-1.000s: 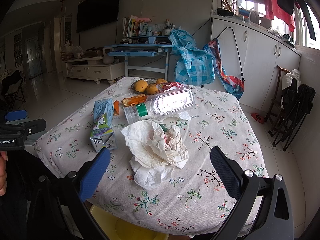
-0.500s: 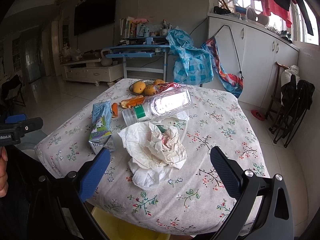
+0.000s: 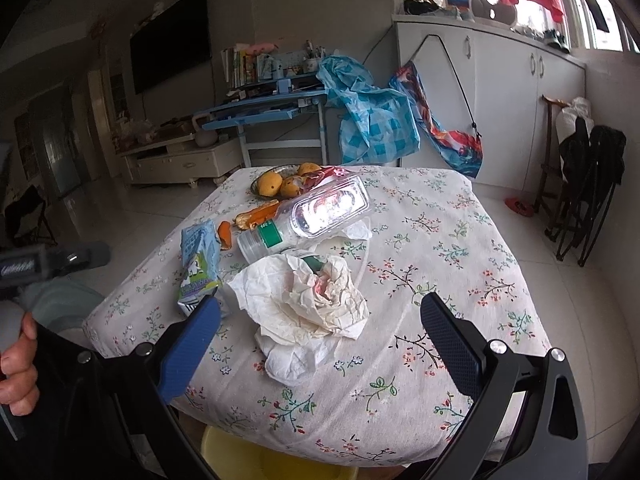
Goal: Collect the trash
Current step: 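Reach the left tool to the blue milk carton and grasp it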
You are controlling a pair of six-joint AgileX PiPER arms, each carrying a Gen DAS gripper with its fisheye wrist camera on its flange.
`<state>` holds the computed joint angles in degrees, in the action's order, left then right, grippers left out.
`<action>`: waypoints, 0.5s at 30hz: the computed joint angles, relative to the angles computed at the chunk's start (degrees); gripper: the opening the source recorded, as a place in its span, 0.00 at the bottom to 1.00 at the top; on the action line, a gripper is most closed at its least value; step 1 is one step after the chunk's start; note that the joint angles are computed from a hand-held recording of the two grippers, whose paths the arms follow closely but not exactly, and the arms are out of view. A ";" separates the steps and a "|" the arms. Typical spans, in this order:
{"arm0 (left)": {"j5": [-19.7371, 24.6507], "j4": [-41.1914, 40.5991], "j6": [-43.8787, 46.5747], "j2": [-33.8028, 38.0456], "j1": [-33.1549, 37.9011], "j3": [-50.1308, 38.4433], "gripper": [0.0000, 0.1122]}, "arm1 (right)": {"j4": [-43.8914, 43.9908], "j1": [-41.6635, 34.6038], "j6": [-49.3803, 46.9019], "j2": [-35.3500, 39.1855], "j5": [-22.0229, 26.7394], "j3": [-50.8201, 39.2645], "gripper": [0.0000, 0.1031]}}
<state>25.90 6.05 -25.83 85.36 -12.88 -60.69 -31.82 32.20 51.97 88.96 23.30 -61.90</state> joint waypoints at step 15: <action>19.55 12.56 -14.90 26.85 -7.16 -29.98 0.72 | 17.10 -5.25 -13.29 -0.28 -0.89 0.29 0.93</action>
<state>45.45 18.61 -40.73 112.21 -20.04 -90.68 -14.72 26.95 38.68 88.68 22.41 -61.60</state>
